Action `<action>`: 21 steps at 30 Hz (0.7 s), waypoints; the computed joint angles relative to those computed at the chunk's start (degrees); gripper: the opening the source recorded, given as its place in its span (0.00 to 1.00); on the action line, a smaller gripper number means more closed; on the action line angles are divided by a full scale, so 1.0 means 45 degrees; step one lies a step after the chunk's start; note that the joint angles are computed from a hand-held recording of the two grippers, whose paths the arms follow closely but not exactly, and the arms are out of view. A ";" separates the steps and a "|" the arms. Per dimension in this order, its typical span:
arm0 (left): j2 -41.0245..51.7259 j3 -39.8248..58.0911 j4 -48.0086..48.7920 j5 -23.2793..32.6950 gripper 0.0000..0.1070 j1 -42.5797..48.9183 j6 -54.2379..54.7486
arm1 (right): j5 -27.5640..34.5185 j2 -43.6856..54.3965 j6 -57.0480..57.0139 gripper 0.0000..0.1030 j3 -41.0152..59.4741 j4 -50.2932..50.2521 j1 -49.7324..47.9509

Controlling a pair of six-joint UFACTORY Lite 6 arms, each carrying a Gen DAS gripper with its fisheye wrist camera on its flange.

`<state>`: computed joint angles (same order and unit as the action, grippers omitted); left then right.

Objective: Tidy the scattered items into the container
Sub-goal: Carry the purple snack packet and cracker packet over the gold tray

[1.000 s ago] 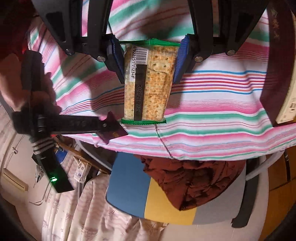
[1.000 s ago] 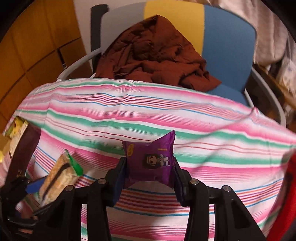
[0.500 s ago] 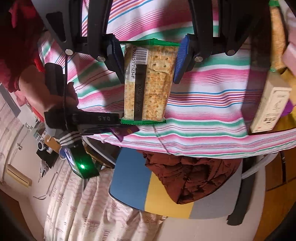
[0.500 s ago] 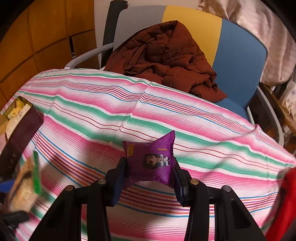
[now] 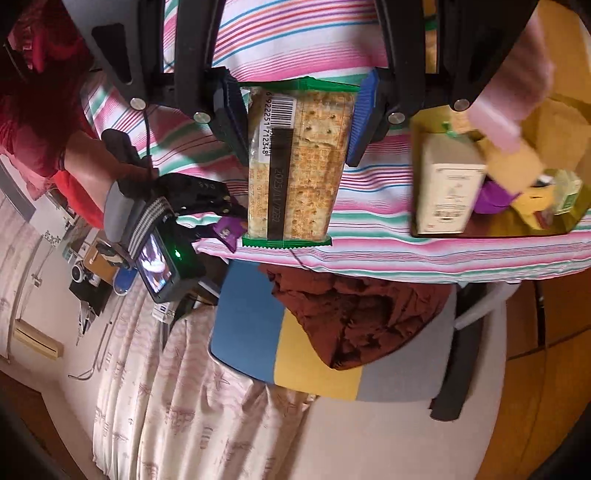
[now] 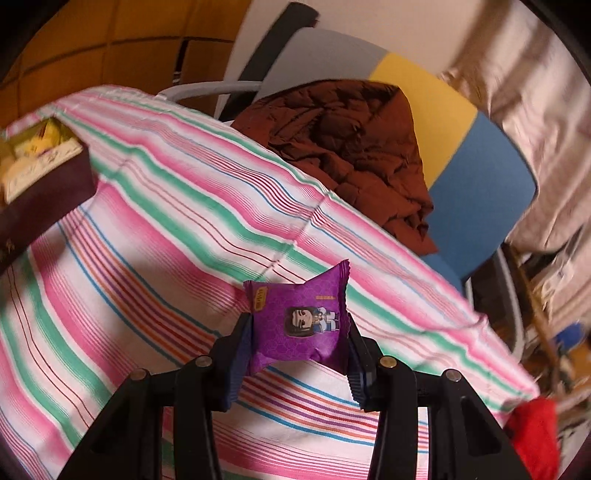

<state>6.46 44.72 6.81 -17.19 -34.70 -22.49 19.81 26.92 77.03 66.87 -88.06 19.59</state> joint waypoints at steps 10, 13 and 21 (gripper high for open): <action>-0.2446 -0.2266 0.2941 -0.0269 0.47 0.2509 -0.2494 | 0.1247 -0.0586 -0.2002 0.45 -0.0185 0.1812 0.1735; -0.2978 -0.2761 0.3740 -0.0391 0.47 0.3407 -0.2983 | 0.0921 -0.1229 -0.2347 0.45 -0.0395 0.2996 0.2178; -0.4550 -0.4247 1.0331 -0.1328 0.47 0.7373 -0.8101 | 0.0410 -0.2263 -0.1344 0.45 -0.0569 0.4373 0.4308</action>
